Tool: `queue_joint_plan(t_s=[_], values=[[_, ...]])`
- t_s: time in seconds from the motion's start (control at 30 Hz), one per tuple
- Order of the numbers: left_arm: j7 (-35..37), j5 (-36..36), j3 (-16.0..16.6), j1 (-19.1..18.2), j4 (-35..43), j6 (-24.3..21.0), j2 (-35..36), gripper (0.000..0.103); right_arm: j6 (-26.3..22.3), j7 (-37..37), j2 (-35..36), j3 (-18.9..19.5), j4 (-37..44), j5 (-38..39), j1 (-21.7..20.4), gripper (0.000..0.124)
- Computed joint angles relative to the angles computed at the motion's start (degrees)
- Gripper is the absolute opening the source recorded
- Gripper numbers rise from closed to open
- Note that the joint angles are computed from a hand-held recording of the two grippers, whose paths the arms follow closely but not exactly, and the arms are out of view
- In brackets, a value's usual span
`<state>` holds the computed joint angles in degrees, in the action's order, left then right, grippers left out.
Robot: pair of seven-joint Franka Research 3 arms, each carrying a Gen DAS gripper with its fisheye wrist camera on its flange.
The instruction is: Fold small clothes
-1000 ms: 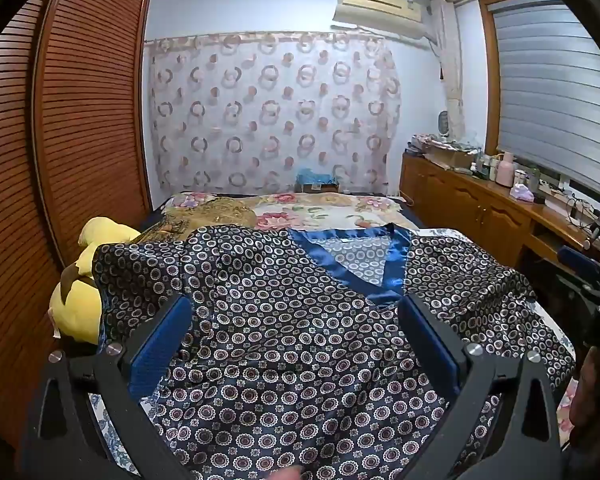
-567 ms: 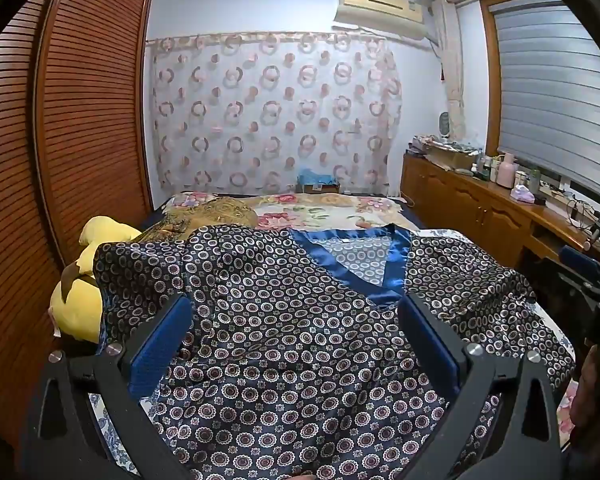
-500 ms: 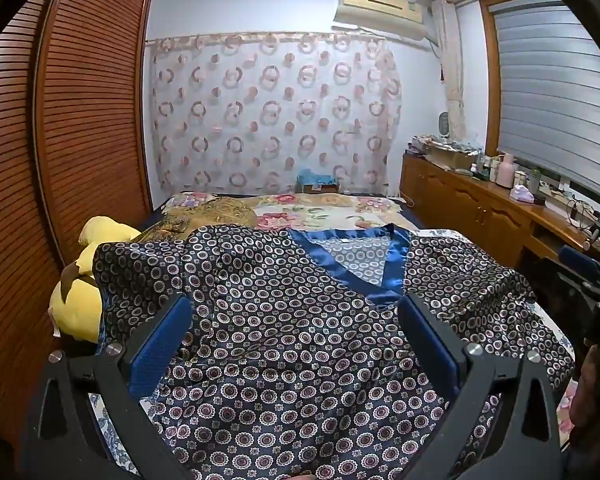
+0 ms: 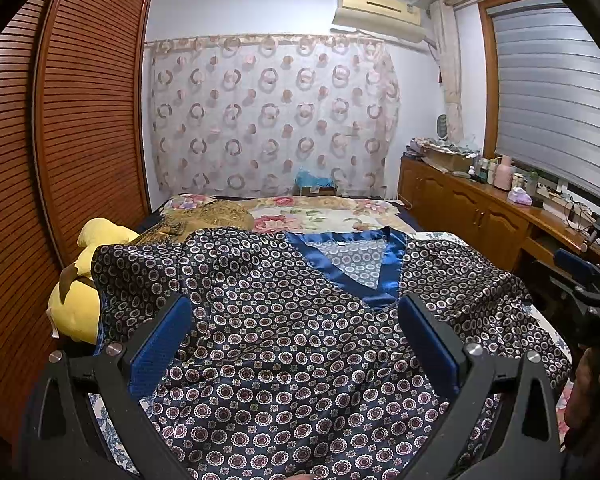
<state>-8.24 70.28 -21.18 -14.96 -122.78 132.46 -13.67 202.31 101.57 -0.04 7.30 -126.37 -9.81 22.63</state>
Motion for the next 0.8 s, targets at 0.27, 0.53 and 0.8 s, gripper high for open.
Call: queue_joint_plan(t_s=[0.27, 0.53, 0.8], values=[[-0.19, 0.27, 0.01, 0.09, -0.34, 0.04, -0.44, 0.103, 0.14, 0.58, 0.01, -0.06, 0.03, -0.51, -0.15, 0.101], [-0.02, 0.47, -0.18, 0.15, -0.28, -0.56, -0.45, 0.103, 0.24, 1.01, -0.06, -0.07, -0.04, -1.04, -0.34, 0.101], [0.04, 0.59, -0.13, 0.16, -0.27, -0.41, -0.42, 0.103, 0.63, 0.63, -0.07, -0.05, -0.29, -0.44, -0.09, 0.101]])
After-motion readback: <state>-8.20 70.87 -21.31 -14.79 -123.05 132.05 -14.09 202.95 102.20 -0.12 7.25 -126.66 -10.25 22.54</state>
